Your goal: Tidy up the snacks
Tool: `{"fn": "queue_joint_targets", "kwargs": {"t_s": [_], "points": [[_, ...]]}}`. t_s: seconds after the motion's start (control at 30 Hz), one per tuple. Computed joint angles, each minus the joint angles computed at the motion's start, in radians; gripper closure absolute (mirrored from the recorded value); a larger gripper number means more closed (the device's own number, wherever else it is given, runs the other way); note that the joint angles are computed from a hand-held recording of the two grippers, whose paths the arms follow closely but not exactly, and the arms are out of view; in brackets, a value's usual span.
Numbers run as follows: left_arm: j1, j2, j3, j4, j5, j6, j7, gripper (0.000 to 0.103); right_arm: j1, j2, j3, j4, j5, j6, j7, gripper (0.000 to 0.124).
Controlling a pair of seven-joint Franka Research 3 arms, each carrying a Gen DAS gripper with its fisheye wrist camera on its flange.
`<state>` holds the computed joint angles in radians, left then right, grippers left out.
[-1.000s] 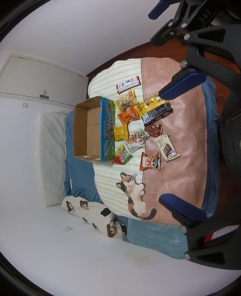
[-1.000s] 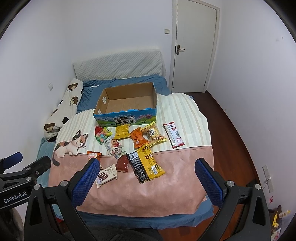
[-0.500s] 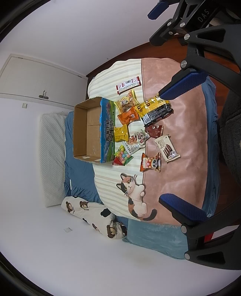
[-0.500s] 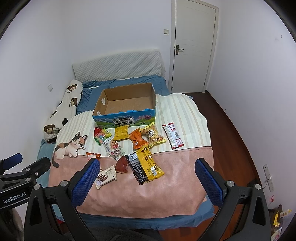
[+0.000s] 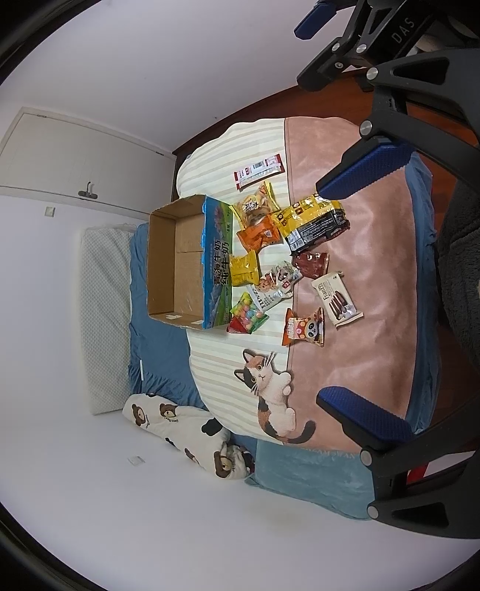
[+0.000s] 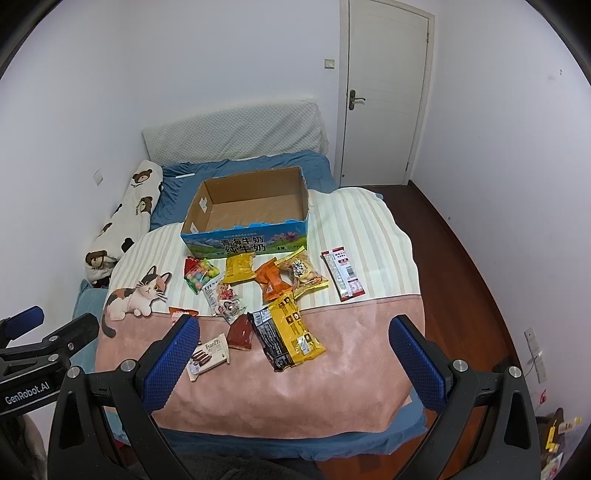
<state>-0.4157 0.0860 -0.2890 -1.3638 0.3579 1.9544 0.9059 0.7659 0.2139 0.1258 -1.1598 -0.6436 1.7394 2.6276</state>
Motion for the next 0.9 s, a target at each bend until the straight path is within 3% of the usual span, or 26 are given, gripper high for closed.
{"fn": "queue_joint_targets", "kwargs": {"t_s": [0.57,0.8,0.9], "points": [[-0.004,0.037,0.004,0.037,-0.006,-0.005,0.009,0.000,-0.005,0.020,-0.009,0.024,0.015,0.007,-0.022,0.021],[0.001,0.030,0.008,0.012,-0.016,0.015,0.014,0.000,-0.002,0.025,-0.016,0.025,0.022,0.007,-0.019,0.021],[0.013,0.021,0.015,-0.029,-0.020,0.062,0.015,0.000,-0.004,0.037,-0.019,0.031,0.032,0.011,-0.015,0.021]]}}
